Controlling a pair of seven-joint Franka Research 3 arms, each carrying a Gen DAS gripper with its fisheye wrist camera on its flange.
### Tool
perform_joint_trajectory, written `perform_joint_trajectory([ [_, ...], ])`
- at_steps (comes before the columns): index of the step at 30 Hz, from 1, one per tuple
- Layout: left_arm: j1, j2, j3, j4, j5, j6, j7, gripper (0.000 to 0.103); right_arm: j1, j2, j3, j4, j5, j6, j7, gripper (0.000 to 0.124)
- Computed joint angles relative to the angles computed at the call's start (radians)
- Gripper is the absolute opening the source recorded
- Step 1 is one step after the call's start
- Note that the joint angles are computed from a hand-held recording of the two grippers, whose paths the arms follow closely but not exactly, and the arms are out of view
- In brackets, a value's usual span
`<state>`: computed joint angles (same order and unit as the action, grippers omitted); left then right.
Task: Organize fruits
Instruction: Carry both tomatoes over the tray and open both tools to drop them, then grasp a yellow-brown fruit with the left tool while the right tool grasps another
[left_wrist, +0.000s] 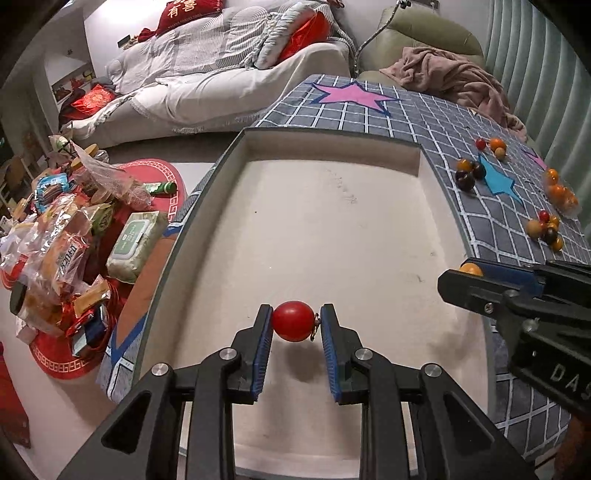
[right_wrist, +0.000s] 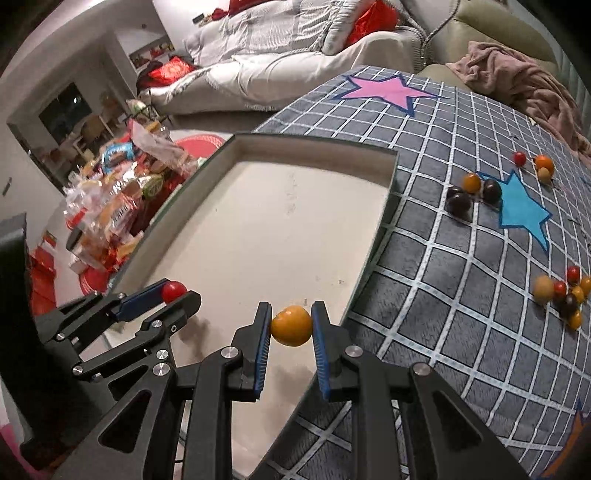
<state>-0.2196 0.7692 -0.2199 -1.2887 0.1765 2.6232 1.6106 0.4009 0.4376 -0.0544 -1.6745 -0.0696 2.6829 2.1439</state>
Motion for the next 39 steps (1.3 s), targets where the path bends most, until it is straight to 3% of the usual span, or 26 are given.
perform_joint_trajectory([
  [4,0.002,0.016,-0.008,0.021,-0.006,-0.019,0.017,0.028,-0.009,0.014,0.012,0.021,0.019,-0.02,-0.025,0.028],
  [6,0.002,0.02,-0.01,0.025,-0.009,-0.027,0.026,0.03,-0.014,0.011,0.018,0.015,0.032,-0.008,-0.035,0.046],
  [8,-0.004,0.015,-0.003,0.014,-0.003,-0.016,0.023,0.055,-0.014,0.009,0.021,0.012,0.039,0.004,-0.047,0.059],
  [9,-0.006,0.008,0.003,-0.003,0.002,0.008,0.014,0.083,-0.006,0.008,0.014,0.013,0.031,0.003,-0.043,0.063],
  [10,-0.011,-0.006,0.015,-0.031,0.012,0.053,-0.005,0.091,0.0,0.006,0.008,0.013,0.023,0.003,-0.039,0.065],
  [11,-0.011,-0.023,0.02,-0.069,0.023,0.11,-0.017,0.091,0.002,0.006,0.007,0.014,0.02,0.005,-0.038,0.069],
  [12,-0.006,-0.028,0.013,-0.077,0.028,0.118,-0.01,0.091,0.004,0.002,0.005,0.01,0.019,0.011,-0.033,0.075],
  [16,-0.011,-0.028,0.012,-0.063,0.044,0.09,-0.007,0.091,0.024,-0.025,-0.022,-0.015,-0.016,0.029,0.022,0.084],
  [19,0.005,-0.032,-0.01,-0.063,0.022,0.08,-0.002,0.091,0.055,-0.059,-0.063,-0.042,-0.099,-0.001,0.104,0.103],
  [39,-0.015,-0.115,-0.046,-0.149,0.008,0.061,0.047,0.091,-0.075,-0.319,0.004,-0.43,-0.227,0.094,0.335,0.103],
])
